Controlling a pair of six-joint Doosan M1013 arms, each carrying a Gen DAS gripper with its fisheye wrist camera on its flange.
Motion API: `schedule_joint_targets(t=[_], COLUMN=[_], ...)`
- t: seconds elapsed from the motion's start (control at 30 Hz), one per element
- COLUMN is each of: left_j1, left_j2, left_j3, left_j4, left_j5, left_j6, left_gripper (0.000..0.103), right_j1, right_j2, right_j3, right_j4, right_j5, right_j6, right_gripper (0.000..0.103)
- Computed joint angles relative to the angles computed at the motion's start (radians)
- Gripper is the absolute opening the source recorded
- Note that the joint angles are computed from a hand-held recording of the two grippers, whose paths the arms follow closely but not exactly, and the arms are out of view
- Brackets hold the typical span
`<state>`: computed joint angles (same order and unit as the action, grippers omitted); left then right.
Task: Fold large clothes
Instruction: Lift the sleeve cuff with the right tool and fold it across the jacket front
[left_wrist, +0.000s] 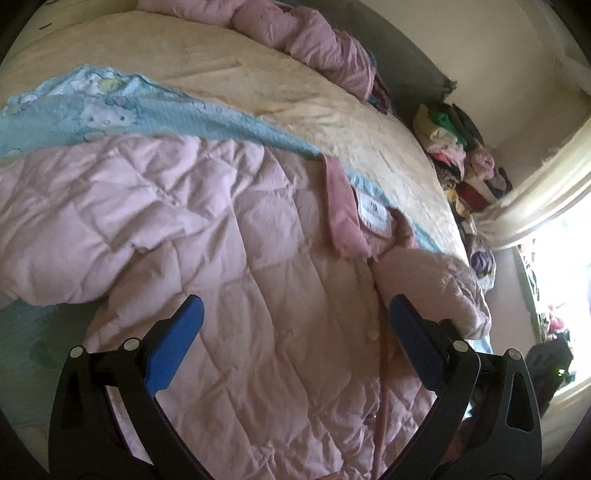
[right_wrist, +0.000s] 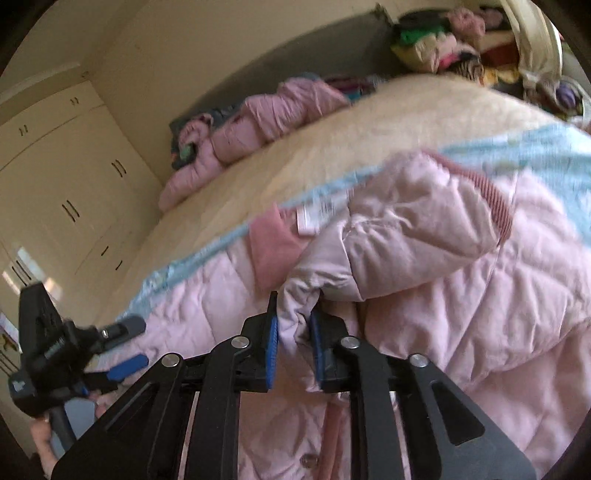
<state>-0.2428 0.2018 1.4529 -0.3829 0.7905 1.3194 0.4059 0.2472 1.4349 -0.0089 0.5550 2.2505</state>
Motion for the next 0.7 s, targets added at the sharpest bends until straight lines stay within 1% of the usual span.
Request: schedule_joint_targets(t=[0.03,0.07,0.1,0.13,0.17,0.2,0.23,0.27,0.3,0.33,0.37,0.4,0.47,0.57,0.67,0.7], left_j1=[0.001,0.001,0.001,0.003,0.003,0.003,0.004,0.005,0.008,0.012,0.017,0.025,0.040,0.067,0.088,0.094], left_j2=[0.005,0.013,0.021,0.025,0.028,0.032,0.033,0.033,0.031,0.029,0.027,0.025,0.022,0.019,0.019,0.020], left_j3=[-0.002,-0.006,-0.009,-0.008,-0.010,-0.012,-0.012,-0.013,-0.012,-0.010,-0.008,-0.005,0.001,0.013,0.024,0.026], left_j4=[-0.012,-0.024,-0.047,-0.065,-0.076,-0.090,-0.099,-0.111,-0.124,-0.143,-0.163,-0.194,-0.253,-0.342,-0.428,-0.451], left_j5=[0.011,0.029,0.047,0.056,0.065,0.074,0.077,0.078,0.076,0.074,0.070,0.068,0.066,0.058,0.059,0.062], left_j6=[0.012,0.020,0.031,0.042,0.050,0.061,0.069,0.079,0.088,0.102,0.117,0.137,0.173,0.212,0.260,0.270], left_gripper=[0.094,0.094,0.094,0.094,0.094,0.094,0.094,0.094,0.094,0.094,0.094,0.094,0.094,0.094,0.094,0.094], right_j1=[0.000,-0.006,-0.014,-0.018,-0.019,-0.017,-0.012,-0.004,-0.005,-0.009,-0.014,-0.014,-0.005,0.023,0.046,0.051], right_j2=[0.002,0.005,0.003,-0.005,-0.018,-0.030,-0.045,-0.056,-0.069,-0.077,-0.076,-0.069,-0.064,-0.039,-0.007,-0.005], right_j3=[0.002,0.001,0.004,0.015,0.029,0.042,0.057,0.074,0.094,0.106,0.108,0.094,0.073,0.021,-0.025,-0.024], right_j4=[0.034,0.099,0.147,0.179,0.171,0.130,0.049,-0.036,-0.094,-0.114,-0.096,-0.064,-0.064,-0.031,-0.003,0.009], right_j5=[0.012,0.037,0.053,0.057,0.039,0.024,0.007,-0.021,-0.057,-0.080,-0.102,-0.101,-0.095,-0.061,-0.003,0.006], right_j6=[-0.017,-0.056,-0.080,-0.074,-0.040,0.017,0.128,0.243,0.339,0.383,0.374,0.313,0.222,0.039,-0.076,-0.100], right_gripper=[0.031,0.042,0.058,0.061,0.061,0.071,0.080,0.080,0.067,0.026,0.026,0.026,0.026,0.026,0.025,0.023])
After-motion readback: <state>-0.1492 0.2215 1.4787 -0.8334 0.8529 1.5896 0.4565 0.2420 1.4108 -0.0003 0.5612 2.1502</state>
